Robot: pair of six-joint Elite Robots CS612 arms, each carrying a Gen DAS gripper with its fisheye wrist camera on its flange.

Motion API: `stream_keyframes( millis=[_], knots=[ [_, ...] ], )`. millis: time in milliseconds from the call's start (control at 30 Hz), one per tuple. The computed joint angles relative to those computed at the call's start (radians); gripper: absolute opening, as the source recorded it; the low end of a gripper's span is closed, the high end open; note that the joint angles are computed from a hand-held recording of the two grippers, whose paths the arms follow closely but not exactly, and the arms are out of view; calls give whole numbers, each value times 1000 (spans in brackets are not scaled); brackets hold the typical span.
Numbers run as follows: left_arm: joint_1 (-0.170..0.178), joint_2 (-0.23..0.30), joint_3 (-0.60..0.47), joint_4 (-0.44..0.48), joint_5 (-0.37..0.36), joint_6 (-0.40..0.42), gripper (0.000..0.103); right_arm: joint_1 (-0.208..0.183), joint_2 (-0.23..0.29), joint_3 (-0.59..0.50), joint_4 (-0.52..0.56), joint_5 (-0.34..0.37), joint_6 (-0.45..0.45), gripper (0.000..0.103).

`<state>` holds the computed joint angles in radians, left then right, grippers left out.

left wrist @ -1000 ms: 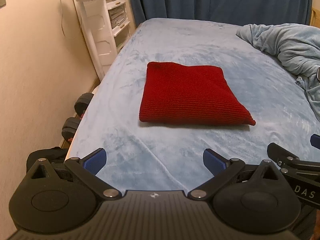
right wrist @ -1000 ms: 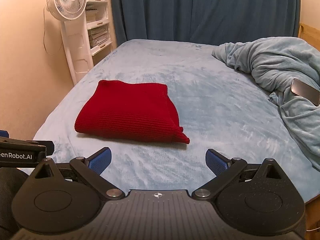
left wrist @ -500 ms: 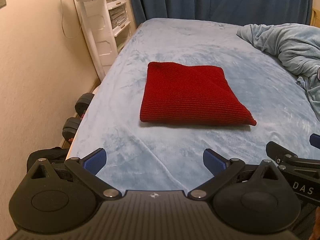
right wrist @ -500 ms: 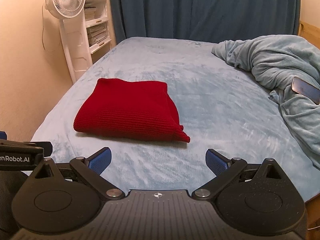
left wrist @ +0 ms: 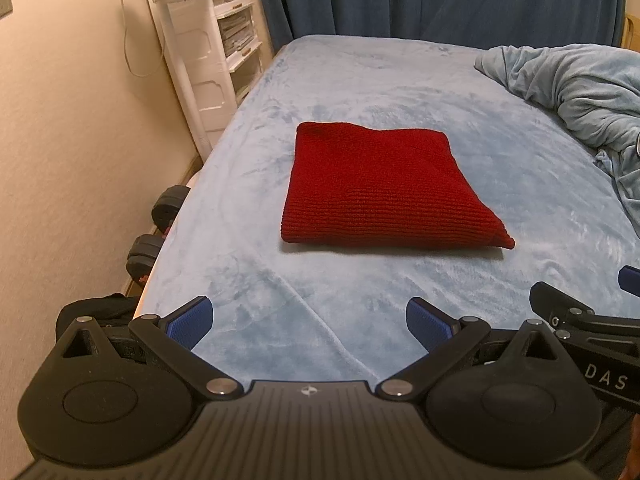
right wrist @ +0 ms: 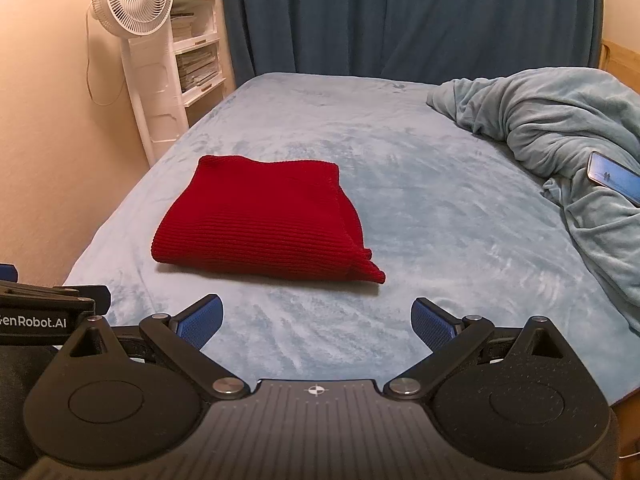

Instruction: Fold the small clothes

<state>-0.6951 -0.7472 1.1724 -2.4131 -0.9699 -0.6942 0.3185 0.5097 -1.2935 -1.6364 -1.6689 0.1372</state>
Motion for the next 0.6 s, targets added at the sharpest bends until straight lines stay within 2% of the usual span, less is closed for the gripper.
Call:
stream_keyframes(
  millis=[600],
  knots=[
    [-1, 2, -4, 16, 5, -3, 103, 1, -2, 2, -6, 3, -1, 100]
  ],
)
